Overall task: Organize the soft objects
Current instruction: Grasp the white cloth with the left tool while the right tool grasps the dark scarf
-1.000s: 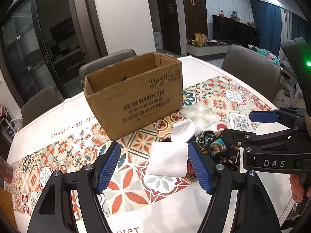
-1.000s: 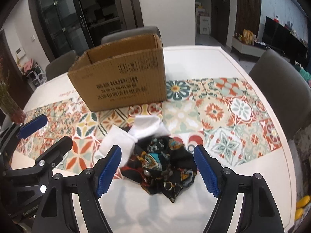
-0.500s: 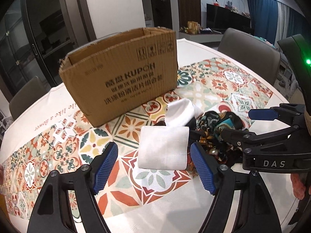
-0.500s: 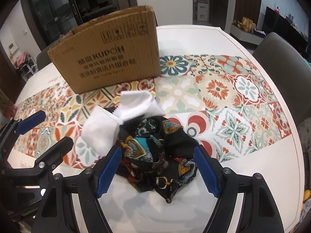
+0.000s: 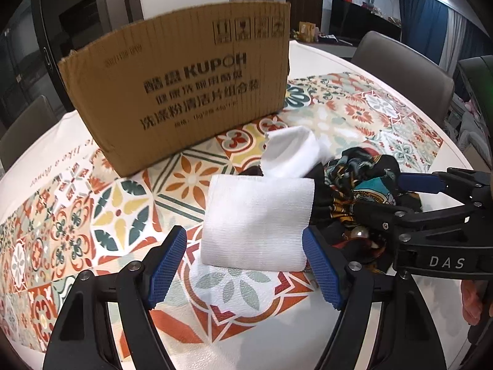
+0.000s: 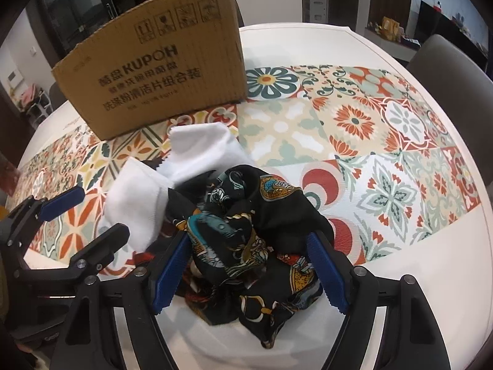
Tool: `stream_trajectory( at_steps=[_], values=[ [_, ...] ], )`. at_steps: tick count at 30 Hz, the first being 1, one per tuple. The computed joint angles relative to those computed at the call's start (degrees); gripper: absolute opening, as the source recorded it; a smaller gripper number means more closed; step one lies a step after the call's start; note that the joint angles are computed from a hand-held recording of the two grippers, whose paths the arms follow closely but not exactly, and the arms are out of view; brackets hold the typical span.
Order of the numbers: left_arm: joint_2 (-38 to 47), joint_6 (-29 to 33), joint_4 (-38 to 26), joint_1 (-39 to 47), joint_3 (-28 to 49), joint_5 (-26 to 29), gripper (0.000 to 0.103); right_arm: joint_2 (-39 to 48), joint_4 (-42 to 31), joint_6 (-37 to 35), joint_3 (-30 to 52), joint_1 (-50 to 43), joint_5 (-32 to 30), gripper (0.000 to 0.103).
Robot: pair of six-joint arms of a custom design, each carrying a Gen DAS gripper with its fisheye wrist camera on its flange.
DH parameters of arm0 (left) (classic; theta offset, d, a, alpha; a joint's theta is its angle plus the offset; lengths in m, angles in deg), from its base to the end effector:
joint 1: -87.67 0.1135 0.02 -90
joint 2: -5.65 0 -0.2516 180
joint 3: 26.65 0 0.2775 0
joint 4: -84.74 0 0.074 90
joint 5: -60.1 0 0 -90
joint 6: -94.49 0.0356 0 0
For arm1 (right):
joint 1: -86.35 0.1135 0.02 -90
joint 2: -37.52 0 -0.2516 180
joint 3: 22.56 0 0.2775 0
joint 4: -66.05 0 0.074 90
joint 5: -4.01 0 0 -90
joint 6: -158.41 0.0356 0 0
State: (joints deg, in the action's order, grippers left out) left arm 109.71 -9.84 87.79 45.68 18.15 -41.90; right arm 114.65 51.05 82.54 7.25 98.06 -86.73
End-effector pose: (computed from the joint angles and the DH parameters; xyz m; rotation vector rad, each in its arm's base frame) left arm 0.2157 -0.1842 0.0286 0.5250 2.4696 -0.1279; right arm 0.1987 0.0416 0.0577 0.0521 2.6683 0.1638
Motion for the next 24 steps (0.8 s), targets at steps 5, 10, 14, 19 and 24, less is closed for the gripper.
stream_trajectory(
  at_steps=[5, 10, 14, 19, 24],
  values=[
    [3.64, -0.54, 1.22, 0.06, 1.56, -0.46, 0.077, 4.56, 2.91, -0.38, 0.57, -0.70, -0.23, 0.078],
    [5.77, -1.07, 1.25, -0.16, 2.81, -1.09, 0.065, 6.55, 5.03, -0.52, 0.29, -1.75, -0.78, 0.078],
    [6.27, -1.64, 1.12, 0.05, 2.88, -0.55, 0.046, 5.89, 6.08, -0.28, -0.61, -1.42, -0.31, 0.077],
    [5.82, -2.46, 0.92, -0.32, 2.40, -0.35, 0.019, 4.70, 5.74, 0.25, -1.38, -0.47, 0.40, 0.062],
    [3.64, -3.61, -0.48, -1.49, 1.34, -1.17, 0.012, 2.41, 4.43, 0.26, -2.11, -0.05, 0.16, 0.036]
  ],
)
